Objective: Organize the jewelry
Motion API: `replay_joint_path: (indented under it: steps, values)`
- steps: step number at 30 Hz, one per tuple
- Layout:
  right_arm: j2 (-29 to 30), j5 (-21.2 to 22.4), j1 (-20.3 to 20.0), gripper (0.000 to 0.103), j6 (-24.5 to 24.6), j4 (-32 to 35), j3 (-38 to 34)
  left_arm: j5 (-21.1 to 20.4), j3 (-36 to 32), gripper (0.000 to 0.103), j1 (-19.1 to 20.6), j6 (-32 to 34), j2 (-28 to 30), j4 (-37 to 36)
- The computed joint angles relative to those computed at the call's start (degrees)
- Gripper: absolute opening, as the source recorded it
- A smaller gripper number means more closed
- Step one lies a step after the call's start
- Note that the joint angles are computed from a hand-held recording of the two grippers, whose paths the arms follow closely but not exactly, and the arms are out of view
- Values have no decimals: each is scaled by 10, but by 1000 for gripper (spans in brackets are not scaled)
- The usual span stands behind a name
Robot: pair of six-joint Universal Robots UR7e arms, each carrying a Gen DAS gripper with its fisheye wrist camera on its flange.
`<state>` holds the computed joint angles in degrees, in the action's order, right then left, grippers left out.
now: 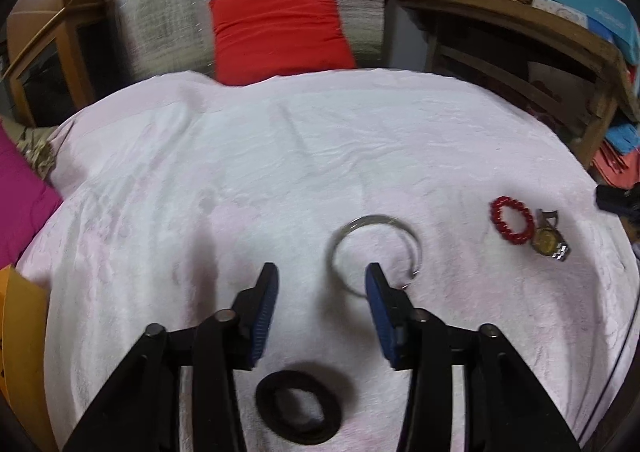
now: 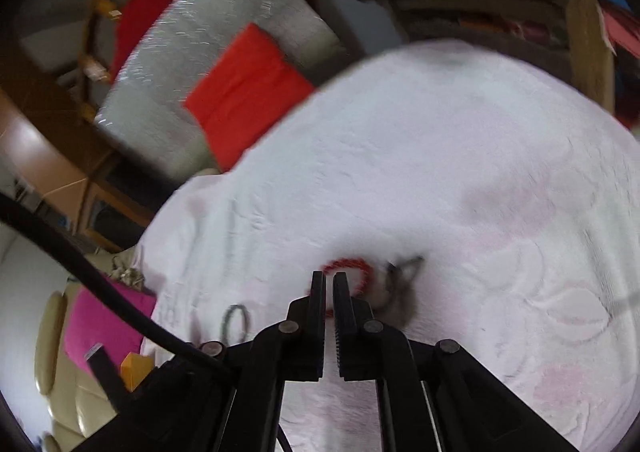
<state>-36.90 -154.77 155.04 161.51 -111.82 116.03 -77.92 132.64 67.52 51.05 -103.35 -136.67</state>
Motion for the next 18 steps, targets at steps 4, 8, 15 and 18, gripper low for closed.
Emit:
replay_joint_path:
  steps: [4, 8, 15, 18]
  values:
    - [-7, 25, -7, 36, -26, -120, 52, -12, 4, 65, -10, 6, -2, 17]
    - [-3, 19, -28, 40, -64, -209, 82, 2, 13, 66, -28, 3, 8, 28]
    - [0, 27, -72, 40, -78, -239, 106, 26, 10, 63, -36, -18, 42, 32]
    - [0, 27, -86, 40, -133, -250, 96, 33, 21, 61, -39, -8, 41, 17]
